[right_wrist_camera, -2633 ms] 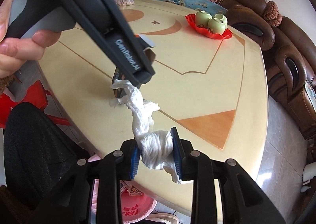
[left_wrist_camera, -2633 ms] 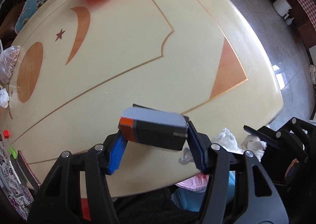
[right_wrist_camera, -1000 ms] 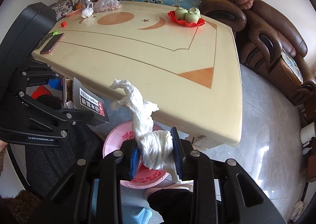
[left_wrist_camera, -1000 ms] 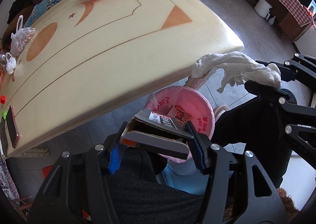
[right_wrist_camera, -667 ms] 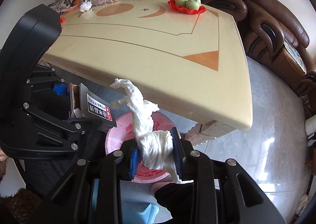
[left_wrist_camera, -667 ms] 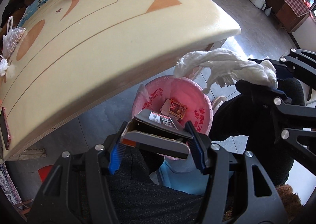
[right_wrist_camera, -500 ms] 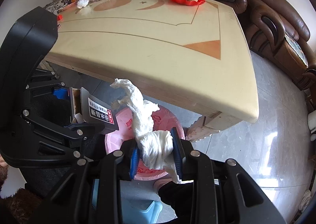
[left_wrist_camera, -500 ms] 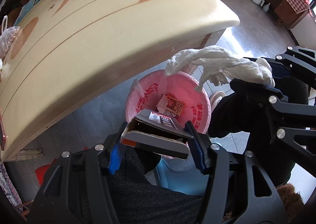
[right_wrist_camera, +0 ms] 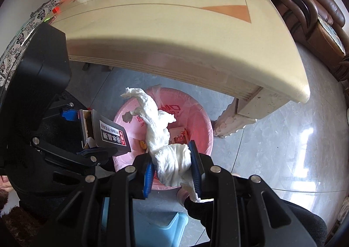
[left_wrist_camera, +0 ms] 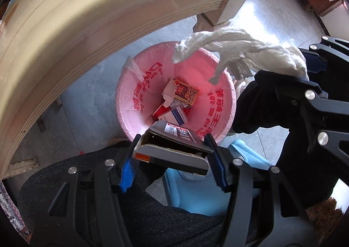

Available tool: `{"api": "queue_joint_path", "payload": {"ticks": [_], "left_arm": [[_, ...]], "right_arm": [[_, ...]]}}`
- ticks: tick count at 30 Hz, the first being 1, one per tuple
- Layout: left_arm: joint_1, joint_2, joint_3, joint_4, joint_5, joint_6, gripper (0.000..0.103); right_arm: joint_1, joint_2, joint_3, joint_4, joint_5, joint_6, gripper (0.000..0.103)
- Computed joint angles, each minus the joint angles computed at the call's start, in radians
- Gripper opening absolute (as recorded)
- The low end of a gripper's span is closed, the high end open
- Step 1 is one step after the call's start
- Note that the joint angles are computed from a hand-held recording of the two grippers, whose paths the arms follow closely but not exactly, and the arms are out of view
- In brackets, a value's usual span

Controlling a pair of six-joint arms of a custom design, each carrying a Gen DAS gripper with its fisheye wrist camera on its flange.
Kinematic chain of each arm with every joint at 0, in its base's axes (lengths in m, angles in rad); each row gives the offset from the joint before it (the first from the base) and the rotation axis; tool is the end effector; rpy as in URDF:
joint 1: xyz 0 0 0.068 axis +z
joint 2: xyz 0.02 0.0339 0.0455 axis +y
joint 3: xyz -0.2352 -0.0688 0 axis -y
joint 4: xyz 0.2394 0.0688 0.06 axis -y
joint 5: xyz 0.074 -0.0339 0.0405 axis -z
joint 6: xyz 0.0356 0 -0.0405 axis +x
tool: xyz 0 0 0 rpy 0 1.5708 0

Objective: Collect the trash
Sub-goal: 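Lift the black-orange box and tissue and carry them over the pink bin, then open both tools over the pink bin, dropping box and tissue inside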

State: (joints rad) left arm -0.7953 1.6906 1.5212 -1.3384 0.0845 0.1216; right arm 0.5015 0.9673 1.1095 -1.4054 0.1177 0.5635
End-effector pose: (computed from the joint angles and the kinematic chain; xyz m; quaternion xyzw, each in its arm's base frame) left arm 0.2086 -0.2171 0.2565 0.4431 0.8949 -0.0502 0.0157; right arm 0.1319 0.0675 0.2963 0.0396 0.9857 0.0276 0.1613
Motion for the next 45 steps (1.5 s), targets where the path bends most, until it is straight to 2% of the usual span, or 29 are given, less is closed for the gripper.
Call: {"api": "queue_joint_path", "payload": {"ticks": [9,23,33,45], "left_arm": [[0.0,0.095,-0.076,0.098,0.046,-0.017,0.057],[0.027,0.286,-0.073,0.163,0.063,-0.022,0.057],[0.052,0.41,-0.007,0.166,0.099,-0.037,0.057],[0.074,0.467,0.021,0.156,0.092,-0.069,0.057]], "right_arm": [[-0.129,-0.014,-0.182,0.131,-0.084,-0.031,0.029],[-0.264,0.152,-0.357,0.399,-0.188,-0.106,0.029],[-0.312,0.248,-0.402,0.484,-0.242,-0.126,0.029],[-0.321,0.31,-0.414,0.527,-0.27,-0.149,0.029]]}}
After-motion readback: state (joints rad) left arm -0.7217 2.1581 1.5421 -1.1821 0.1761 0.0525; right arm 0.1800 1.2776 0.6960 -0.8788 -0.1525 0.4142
